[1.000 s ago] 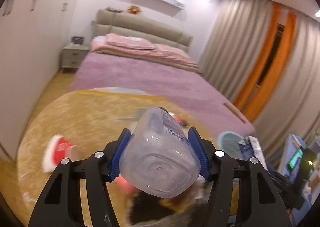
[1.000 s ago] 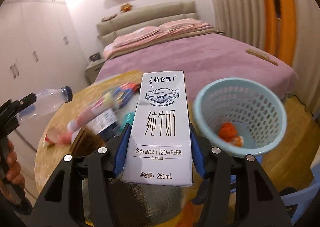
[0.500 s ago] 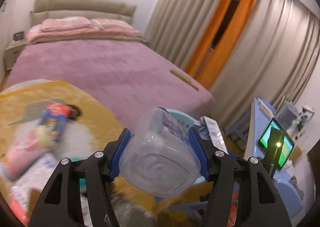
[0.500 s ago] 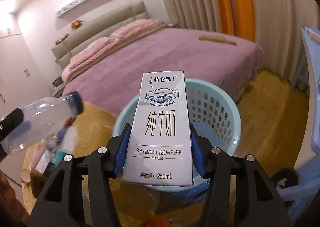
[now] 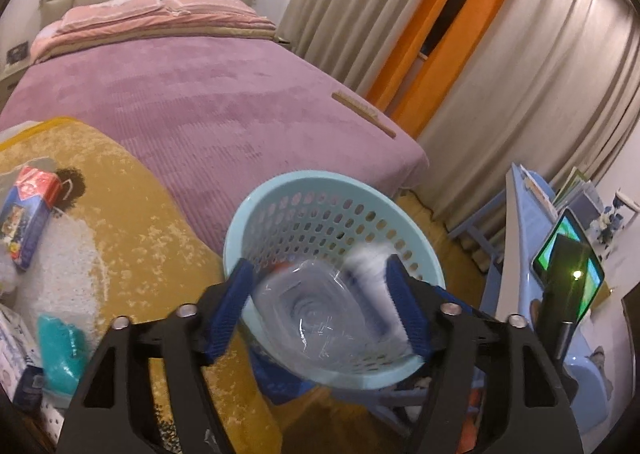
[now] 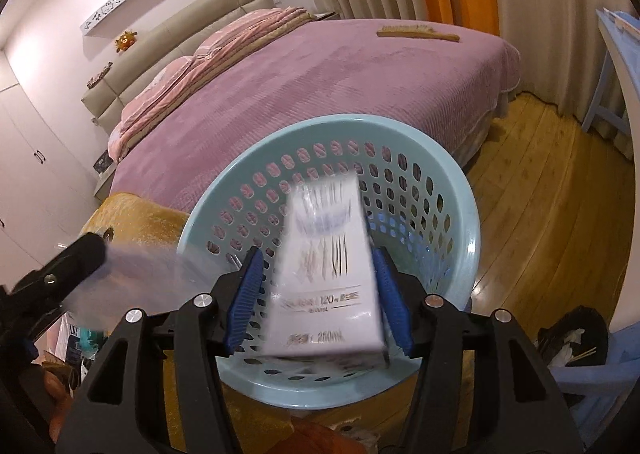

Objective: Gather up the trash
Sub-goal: 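Carry the bottle and carton to the blue basket and release both, then return both tools to the table and approach the red-and-white paper cup with the left tool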

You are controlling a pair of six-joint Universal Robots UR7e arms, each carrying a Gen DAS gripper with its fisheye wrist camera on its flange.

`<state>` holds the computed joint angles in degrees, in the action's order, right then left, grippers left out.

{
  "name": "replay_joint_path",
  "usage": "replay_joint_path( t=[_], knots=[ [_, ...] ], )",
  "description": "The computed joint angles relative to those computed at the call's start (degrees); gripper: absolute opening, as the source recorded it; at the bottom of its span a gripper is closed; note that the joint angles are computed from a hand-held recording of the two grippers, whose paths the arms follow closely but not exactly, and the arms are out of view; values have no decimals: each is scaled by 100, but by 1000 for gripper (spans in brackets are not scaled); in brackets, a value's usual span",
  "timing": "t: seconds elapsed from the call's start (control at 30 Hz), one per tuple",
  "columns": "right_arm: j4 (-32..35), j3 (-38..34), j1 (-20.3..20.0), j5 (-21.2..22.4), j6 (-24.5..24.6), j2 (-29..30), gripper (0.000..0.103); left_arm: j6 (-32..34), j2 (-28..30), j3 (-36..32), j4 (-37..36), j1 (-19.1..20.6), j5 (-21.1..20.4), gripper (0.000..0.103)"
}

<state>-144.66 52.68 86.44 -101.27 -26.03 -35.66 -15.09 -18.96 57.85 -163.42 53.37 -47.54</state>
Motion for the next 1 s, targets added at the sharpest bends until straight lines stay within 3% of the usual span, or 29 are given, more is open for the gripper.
replay_joint_path(
  t=[0.07,0.3,0.67,0.87,1.0],
  knots=[
    [-43,-1,-4,29,-10,-14,68,3,-74,149,-184,-43,28,76],
    [-174,400,32,242,-61,-303,69,142,-449,838,-931,-238,61,77],
    [-950,1898,311,852,-443,-1196,69,349,-1361,2468,-2363,-865,700,77],
    [-1078,2614,464,1265,-763,-1557,69,261,-2083,3669,-3140,-1274,1536,77],
    [-1205,3066,591,1426,-1049,-1701,69,107,-2606,4519,-3692,-1543,2305,77]
  ],
)
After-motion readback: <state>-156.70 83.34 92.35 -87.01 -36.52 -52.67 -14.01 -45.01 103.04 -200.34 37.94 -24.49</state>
